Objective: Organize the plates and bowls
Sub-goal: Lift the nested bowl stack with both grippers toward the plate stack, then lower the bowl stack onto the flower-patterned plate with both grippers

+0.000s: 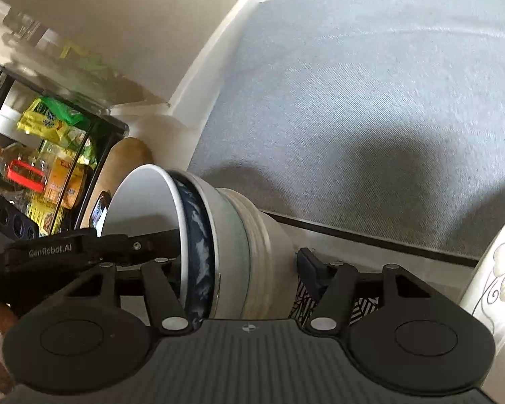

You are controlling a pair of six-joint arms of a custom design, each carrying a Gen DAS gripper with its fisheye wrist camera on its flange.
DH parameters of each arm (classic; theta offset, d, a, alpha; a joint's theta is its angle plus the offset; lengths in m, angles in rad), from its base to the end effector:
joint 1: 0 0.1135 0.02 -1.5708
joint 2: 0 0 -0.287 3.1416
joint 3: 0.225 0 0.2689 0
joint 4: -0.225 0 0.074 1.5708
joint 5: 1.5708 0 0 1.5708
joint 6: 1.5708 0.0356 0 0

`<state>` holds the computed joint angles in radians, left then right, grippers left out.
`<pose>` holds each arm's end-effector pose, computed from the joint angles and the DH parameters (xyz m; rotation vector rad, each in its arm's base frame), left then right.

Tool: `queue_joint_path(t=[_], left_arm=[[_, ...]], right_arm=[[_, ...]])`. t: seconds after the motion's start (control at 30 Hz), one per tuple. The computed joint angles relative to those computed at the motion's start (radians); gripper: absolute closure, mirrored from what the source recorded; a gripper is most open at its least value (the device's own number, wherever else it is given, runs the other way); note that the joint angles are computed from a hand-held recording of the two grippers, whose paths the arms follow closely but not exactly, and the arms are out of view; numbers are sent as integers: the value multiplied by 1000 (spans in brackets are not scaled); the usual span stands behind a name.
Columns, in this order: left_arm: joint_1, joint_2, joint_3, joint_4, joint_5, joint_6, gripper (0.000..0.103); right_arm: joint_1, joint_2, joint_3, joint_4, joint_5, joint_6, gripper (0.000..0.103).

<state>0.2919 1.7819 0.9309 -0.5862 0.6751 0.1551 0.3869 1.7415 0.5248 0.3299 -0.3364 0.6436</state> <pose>0.3048 0.0684 0.1357 -0.1225 2.7262 -0.8933 0.2585 0.1180 0.0879 0.1757 2.5812 0.8346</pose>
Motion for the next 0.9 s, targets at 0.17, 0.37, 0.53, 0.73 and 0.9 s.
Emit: queue_joint_path(t=[0.17, 0.37, 0.53, 0.73, 0.9], left_arm=[[-5, 14, 22, -50, -23, 9, 36], [7, 44, 16, -53, 5, -30, 33], [31, 49, -5, -23, 52, -57, 34], [31, 55, 7, -37, 56, -70, 33], [21, 42, 14, -56, 62, -59, 33]], right_arm=[[12, -4, 17, -28, 20, -47, 39], [-21, 37, -6, 55, -29, -29, 33], [-15, 39, 2, 56, -27, 8, 35], [1, 5, 41, -59, -2, 28, 36], [8, -21, 49, -98, 30, 26, 36]])
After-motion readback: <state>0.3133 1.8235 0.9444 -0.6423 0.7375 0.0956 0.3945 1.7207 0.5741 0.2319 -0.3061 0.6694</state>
